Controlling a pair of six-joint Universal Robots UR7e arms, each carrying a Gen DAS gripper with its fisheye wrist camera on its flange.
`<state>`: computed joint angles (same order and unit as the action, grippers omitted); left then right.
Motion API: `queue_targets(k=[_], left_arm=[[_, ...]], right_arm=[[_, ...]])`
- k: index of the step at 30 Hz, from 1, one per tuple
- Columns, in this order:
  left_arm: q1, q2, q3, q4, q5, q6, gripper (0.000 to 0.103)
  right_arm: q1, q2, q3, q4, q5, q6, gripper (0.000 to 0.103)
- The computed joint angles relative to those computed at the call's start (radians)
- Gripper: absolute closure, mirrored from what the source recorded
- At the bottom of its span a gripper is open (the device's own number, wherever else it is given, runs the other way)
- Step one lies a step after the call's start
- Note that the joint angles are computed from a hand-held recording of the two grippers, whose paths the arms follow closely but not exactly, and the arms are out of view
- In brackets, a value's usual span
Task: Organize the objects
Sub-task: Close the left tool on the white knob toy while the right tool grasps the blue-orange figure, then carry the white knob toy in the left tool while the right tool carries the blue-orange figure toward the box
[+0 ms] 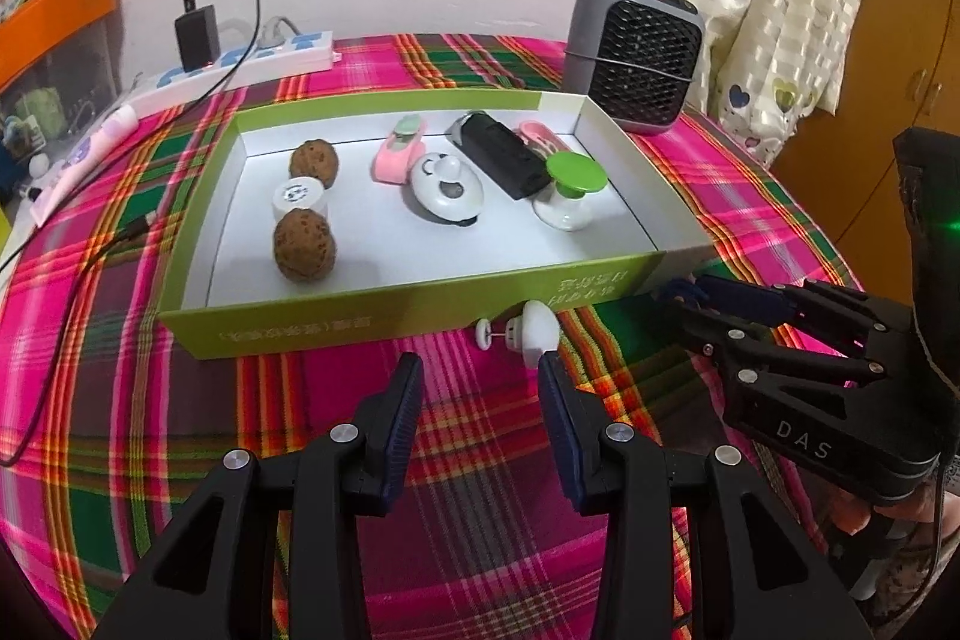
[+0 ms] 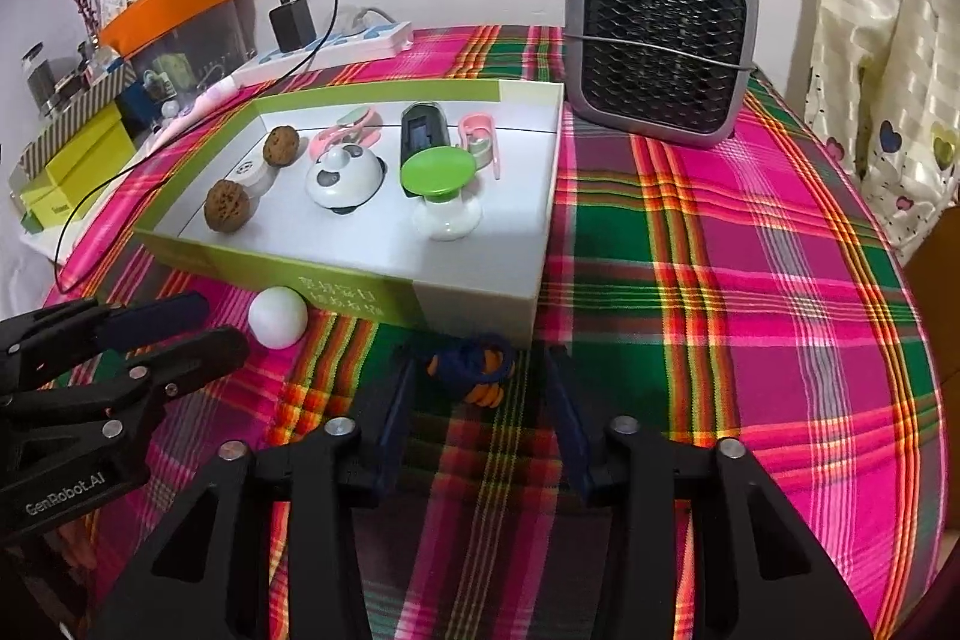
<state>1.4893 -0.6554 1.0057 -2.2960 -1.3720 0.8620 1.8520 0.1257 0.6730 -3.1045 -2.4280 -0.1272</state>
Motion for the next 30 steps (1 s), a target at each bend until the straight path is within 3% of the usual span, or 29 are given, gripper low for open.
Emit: queue_targets(k=[4,30], left_arm=[[-0.005,0.007,-0.004,0.010,0.000,0.005,0.065],[-0.015,0.017,0.035,-0.076,0.024,0.032,0.068]], right_arm=[[-0.002,-0.013,0.026,-0.017,0.008,0.005,0.072],[-0.003,-0.026,0.054,-0.033,0.020,0.010,0.072]])
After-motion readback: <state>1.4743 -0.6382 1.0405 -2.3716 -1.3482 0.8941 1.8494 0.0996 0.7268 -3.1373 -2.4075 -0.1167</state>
